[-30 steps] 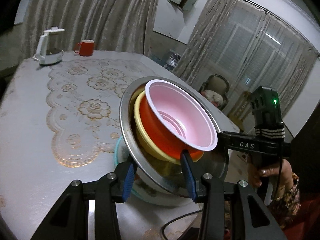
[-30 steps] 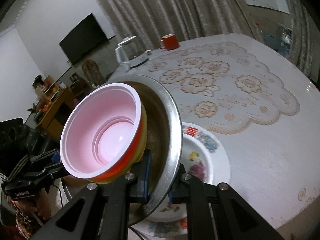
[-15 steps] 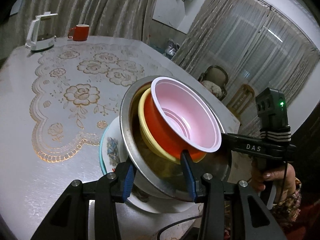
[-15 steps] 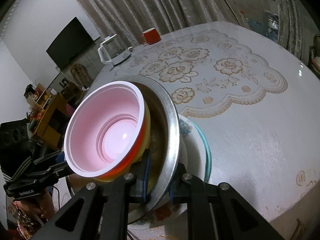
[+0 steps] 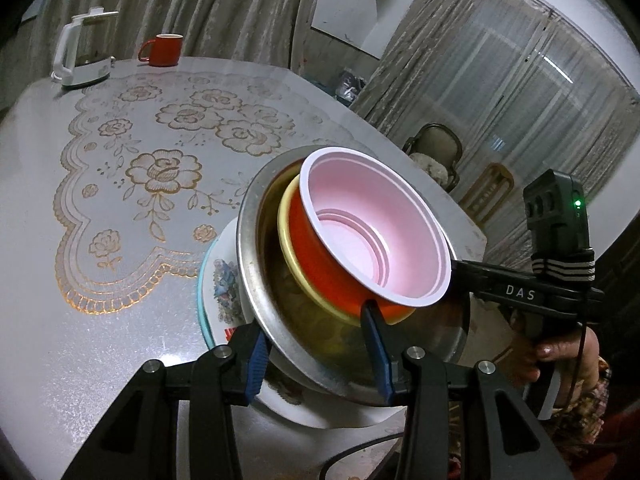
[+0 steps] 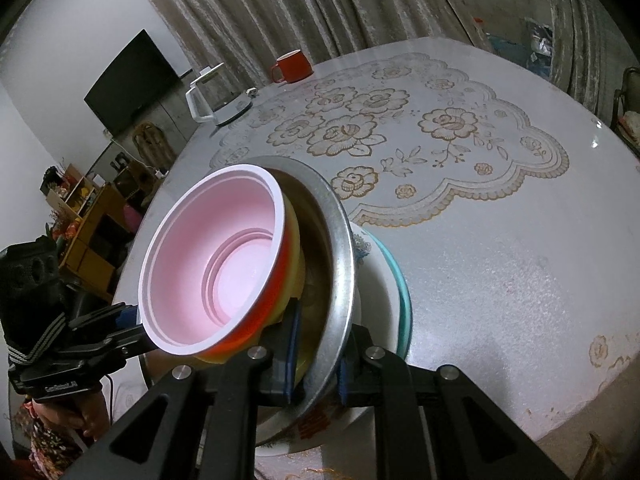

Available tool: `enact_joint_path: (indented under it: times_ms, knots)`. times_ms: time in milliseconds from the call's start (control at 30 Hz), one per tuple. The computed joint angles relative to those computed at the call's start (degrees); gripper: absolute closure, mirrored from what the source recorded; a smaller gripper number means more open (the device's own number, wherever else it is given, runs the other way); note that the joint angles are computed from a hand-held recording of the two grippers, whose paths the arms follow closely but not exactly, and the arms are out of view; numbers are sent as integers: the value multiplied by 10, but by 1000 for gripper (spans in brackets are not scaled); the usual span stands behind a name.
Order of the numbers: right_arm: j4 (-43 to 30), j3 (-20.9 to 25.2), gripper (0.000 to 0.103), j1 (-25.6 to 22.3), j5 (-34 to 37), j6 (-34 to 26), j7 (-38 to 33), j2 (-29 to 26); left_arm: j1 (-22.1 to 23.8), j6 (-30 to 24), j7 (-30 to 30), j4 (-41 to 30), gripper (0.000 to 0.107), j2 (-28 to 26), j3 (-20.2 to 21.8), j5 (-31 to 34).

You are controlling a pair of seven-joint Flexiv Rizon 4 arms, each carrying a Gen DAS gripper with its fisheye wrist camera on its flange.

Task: Organize plates and bowls
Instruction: 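Lower the steel basin onto the plate stack with both grippers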

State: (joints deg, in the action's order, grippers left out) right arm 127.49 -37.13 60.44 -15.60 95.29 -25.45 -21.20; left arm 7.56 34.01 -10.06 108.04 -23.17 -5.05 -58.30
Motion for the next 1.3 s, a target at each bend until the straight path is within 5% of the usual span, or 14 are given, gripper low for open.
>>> enact_joint_path:
  times_ms: [633,933,1300]
  knots:
    - [-17,95,86,-88,-13,-4,16,-9,-2,24,-16,5,63,-6,-1,7]
    - [-15,71,86,-66,-6,4,16,-17,-1,30,-10,17,63,-3,-4,-15]
    - [-13,115,81,-89,58,32,-6,-14,6,4,-34,15,63,-5,2,-12]
